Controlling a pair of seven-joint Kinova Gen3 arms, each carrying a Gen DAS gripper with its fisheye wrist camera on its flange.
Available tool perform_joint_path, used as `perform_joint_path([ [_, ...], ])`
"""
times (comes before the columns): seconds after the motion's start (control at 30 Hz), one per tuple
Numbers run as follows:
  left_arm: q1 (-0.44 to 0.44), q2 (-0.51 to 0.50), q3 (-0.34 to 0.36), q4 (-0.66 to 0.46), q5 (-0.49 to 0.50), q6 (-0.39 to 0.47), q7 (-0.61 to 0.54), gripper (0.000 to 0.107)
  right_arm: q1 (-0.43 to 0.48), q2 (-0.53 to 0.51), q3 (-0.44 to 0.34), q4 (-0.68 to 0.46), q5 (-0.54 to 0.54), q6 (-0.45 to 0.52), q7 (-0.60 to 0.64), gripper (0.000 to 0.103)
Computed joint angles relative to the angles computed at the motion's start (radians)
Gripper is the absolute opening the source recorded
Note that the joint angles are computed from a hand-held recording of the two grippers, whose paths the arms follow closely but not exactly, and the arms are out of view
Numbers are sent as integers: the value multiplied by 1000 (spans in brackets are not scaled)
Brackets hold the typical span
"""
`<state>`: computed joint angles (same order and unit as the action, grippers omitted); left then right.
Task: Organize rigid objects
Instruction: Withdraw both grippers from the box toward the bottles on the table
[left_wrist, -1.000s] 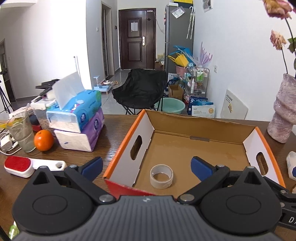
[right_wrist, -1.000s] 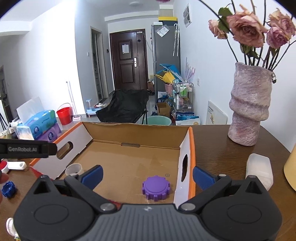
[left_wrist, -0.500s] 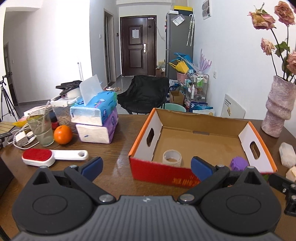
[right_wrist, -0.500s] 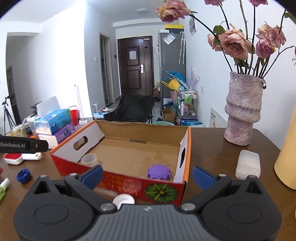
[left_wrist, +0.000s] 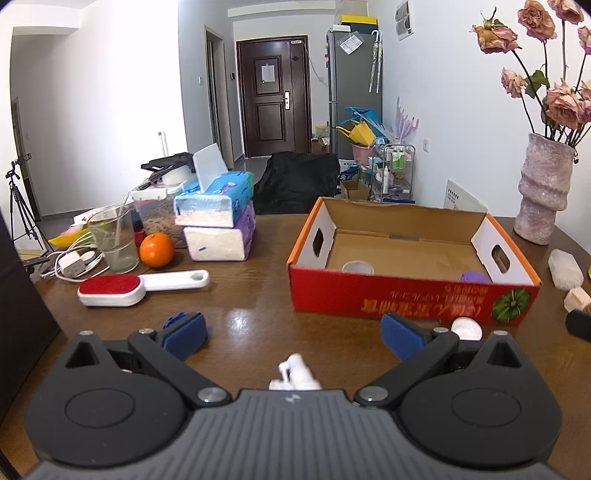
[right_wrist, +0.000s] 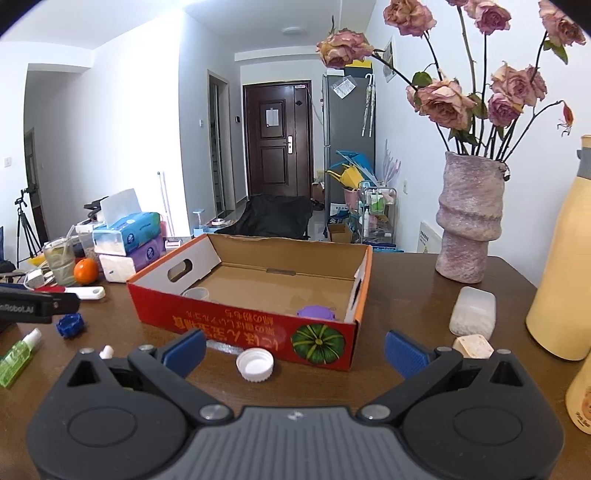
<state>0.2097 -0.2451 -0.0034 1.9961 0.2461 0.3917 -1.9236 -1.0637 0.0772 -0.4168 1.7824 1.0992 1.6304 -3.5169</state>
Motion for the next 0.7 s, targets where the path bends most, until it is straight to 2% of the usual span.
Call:
perform_joint_path([
  [0.37,49,-77,-155,85,89,17,-166,103,-80,12,-36,8,-57,123,-65,103],
  [0.7,39,-113,-246,130,133,30,-276,103,-131,24,-46,25,-118,182,-154,103],
])
